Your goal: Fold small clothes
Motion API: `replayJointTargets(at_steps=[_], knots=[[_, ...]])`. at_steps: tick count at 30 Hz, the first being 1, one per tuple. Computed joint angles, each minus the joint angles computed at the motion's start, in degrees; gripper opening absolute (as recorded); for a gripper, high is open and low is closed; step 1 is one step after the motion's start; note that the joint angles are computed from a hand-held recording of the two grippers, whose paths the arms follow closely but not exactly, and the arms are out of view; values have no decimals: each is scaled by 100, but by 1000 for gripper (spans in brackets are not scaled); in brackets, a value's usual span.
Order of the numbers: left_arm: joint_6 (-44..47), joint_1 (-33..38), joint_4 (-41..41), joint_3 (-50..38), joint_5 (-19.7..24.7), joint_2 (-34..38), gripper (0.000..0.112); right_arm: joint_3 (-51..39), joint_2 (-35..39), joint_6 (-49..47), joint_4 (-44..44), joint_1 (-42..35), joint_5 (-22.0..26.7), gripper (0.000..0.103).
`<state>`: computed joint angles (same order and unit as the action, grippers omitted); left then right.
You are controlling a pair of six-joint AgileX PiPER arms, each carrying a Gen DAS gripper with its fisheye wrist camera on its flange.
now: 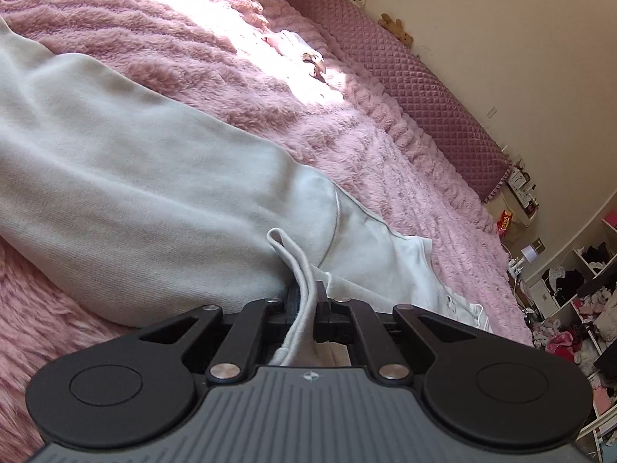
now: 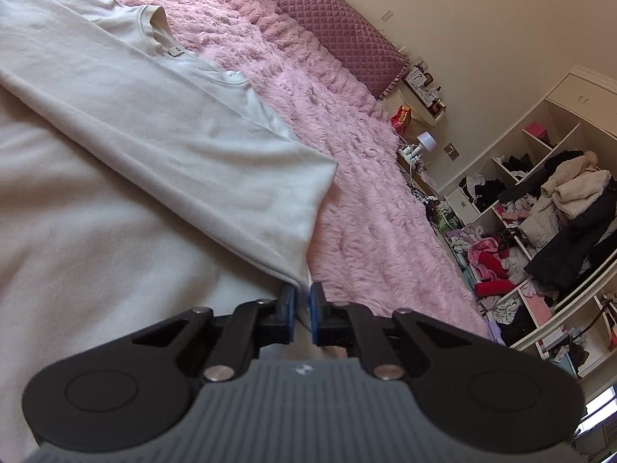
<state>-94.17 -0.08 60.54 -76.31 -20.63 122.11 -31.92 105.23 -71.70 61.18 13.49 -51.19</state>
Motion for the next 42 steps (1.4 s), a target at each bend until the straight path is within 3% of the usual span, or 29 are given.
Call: replayJointTargets(at_steps=[2,6,8,12,14,19,25,27,33,42], knots=[[-210,5,171,-31,80,-1,11,47,44,22,-23,5,-20,0],[-1743,117,1603,-263,-50,-27,22,55,68,-22,57,12,-39,1],[-2068,155,1969,-269,-102,-137,34,69,-88,-100,213,62,4,11],[-402,83,742,318,393,-855,73,277,-728,-136,380,248,229,14],[51,231,544,606,295,-1197,75,430,-1152,-94,400,440,410,17],[110,871,905,1339,42,-1989,75,314,-1918,-285,916,1078,1143,24],[-591,2080,1588,1882,-15,-2433,75,-256,-1831,-315,1455,1985,1439,27],[-934,2532,1706,1922,-70,-2394,75,-483,-1742,-444,1690,2217,1540,27],[-842,3456,1070,1691,-156,-1924,75,-1020,-1382,-738,2190,2819,1382,32],[-534,3958,280,1116,-453,-965,75,-1466,-948,-1180,2539,3119,1319,33]])
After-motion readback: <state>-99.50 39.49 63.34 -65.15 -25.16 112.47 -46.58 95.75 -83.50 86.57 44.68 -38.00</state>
